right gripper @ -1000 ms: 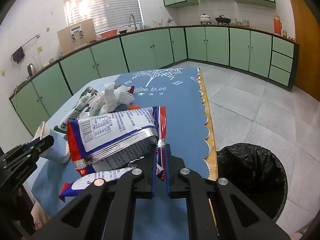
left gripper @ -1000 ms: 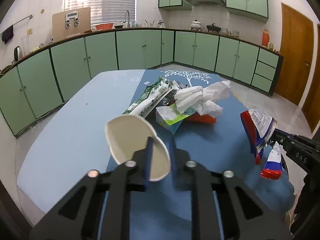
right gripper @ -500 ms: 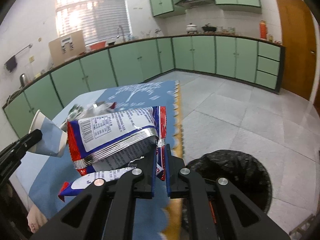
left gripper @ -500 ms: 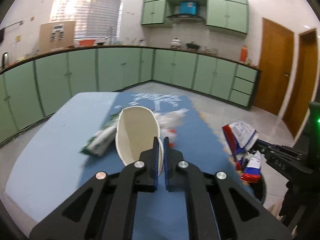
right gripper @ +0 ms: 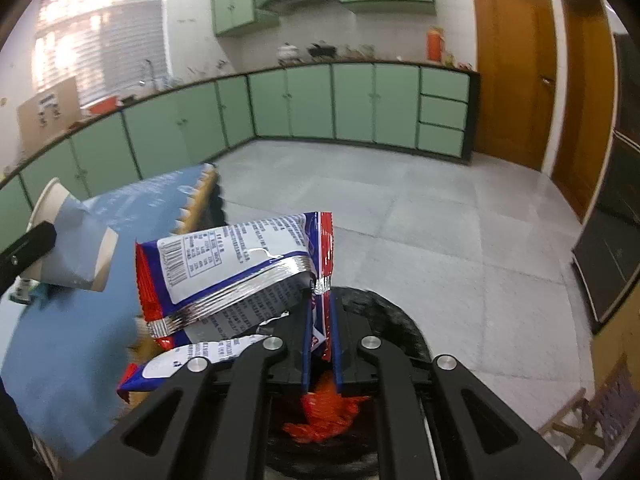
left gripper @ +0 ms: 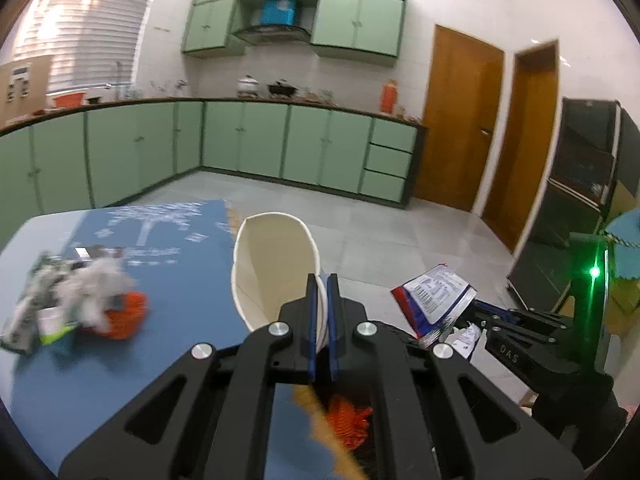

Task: Collect trash
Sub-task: 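Carry the wrapper and cup over the bin and open both grippers, then bring both grippers back toward the tissues and green packet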

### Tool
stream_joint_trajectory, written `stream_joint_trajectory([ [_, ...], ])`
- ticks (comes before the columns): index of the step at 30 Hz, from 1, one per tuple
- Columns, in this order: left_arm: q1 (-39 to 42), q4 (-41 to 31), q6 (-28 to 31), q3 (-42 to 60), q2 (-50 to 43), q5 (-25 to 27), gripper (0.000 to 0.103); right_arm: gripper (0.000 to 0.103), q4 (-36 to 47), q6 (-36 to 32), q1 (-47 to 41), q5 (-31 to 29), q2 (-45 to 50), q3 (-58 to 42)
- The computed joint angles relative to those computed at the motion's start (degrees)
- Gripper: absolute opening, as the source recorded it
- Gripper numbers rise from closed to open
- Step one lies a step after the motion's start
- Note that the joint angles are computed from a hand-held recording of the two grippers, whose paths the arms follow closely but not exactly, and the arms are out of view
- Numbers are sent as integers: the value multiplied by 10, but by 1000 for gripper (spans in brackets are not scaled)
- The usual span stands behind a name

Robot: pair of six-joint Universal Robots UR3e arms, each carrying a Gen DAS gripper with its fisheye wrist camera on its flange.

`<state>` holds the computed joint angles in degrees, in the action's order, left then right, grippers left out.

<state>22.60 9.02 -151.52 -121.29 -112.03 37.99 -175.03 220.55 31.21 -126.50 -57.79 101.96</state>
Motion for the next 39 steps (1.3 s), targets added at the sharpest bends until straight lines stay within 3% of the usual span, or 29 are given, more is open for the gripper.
stream_joint_trajectory([
  [4,-75,-4,-20,71,-67,53,4,15,-26,-15,-42,28,4,36],
  [8,-114,-18,-36,126,-112,89,14,27,-60,-26,-74,61,13,62],
  [9,-112,-23,-36,134,-117,88,22,29,-65,-26,-77,66,14,66],
  [11,-117,-23,-46,150,-126,93,27,31,-77,-27,-82,79,20,67],
  [14,-118,-24,-51,159,-128,100,27,31,-96,-33,-88,96,17,83],
  [16,-115,-16,-56,153,-121,100,27,37,-91,-32,-89,101,15,86],
  [18,-103,-16,-58,151,-113,95,28,47,-82,-30,-89,101,13,87],
  [25,-55,-16,-63,127,-74,79,32,52,-49,-25,-76,104,4,67],
  [28,-13,6,-56,94,-53,69,37,55,-46,-26,-61,96,3,49],
  [30,16,16,-52,72,-38,65,43,62,-44,-31,-48,87,7,29],
  [34,86,43,-30,32,-11,63,59,74,-28,-43,-8,66,37,-58],
  [36,122,57,-19,23,-7,67,67,85,-18,-52,10,62,59,-115],
  [39,168,58,-17,36,-15,76,69,90,-4,-80,37,69,117,-233],
])
